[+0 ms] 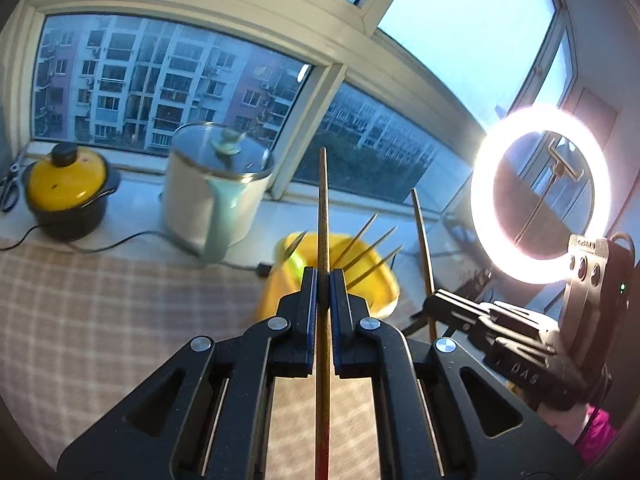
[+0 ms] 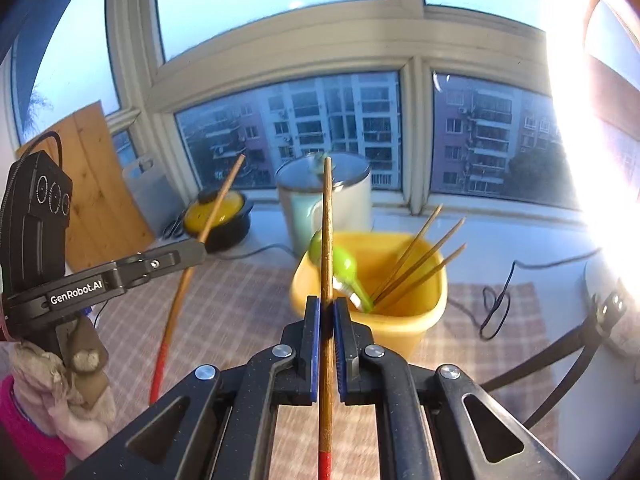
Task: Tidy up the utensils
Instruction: 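Lift and carry both chopsticks with both tools over the yellow bin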
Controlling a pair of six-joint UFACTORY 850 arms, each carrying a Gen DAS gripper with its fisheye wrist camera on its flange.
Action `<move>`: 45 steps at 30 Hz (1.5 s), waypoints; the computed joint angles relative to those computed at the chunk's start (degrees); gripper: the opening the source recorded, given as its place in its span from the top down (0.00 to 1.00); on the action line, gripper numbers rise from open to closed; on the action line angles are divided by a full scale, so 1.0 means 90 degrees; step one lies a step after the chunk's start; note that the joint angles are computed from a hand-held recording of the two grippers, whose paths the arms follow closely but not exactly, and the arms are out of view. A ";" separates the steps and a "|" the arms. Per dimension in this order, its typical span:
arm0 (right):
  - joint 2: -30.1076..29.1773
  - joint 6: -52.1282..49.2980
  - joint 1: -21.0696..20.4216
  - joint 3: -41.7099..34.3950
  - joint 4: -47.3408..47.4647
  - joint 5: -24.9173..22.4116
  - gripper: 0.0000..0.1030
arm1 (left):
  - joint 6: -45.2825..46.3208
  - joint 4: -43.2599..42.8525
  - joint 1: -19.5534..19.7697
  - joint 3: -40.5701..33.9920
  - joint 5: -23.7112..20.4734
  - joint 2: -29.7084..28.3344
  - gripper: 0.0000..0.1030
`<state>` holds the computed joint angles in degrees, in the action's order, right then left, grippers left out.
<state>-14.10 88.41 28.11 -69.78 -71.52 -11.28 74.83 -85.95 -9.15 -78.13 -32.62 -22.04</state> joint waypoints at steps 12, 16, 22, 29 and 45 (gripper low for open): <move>-0.0437 0.0824 -0.0354 -0.0779 -0.0995 -0.0102 0.96 | -0.0215 -0.0249 -0.0269 -0.1389 0.0012 -0.0873 0.96; -0.0629 0.1118 -0.0446 -0.1032 -0.1320 -0.0132 0.96 | -0.0303 -0.0240 -0.0322 -0.1772 0.0046 -0.1120 0.96; -0.0961 0.1593 -0.0534 -0.1361 -0.1750 -0.0210 0.96 | -0.0495 -0.0187 -0.0373 -0.2231 0.0024 -0.1449 0.96; -0.1216 0.2167 -0.0646 -0.1603 -0.2341 -0.0290 0.96 | -0.0707 -0.0026 -0.0427 -0.2564 0.0023 -0.1748 0.96; -0.1529 0.3010 -0.0734 -0.1639 -0.3253 -0.0273 0.96 | -0.0760 0.0238 -0.0481 -0.2528 0.0017 -0.1841 0.96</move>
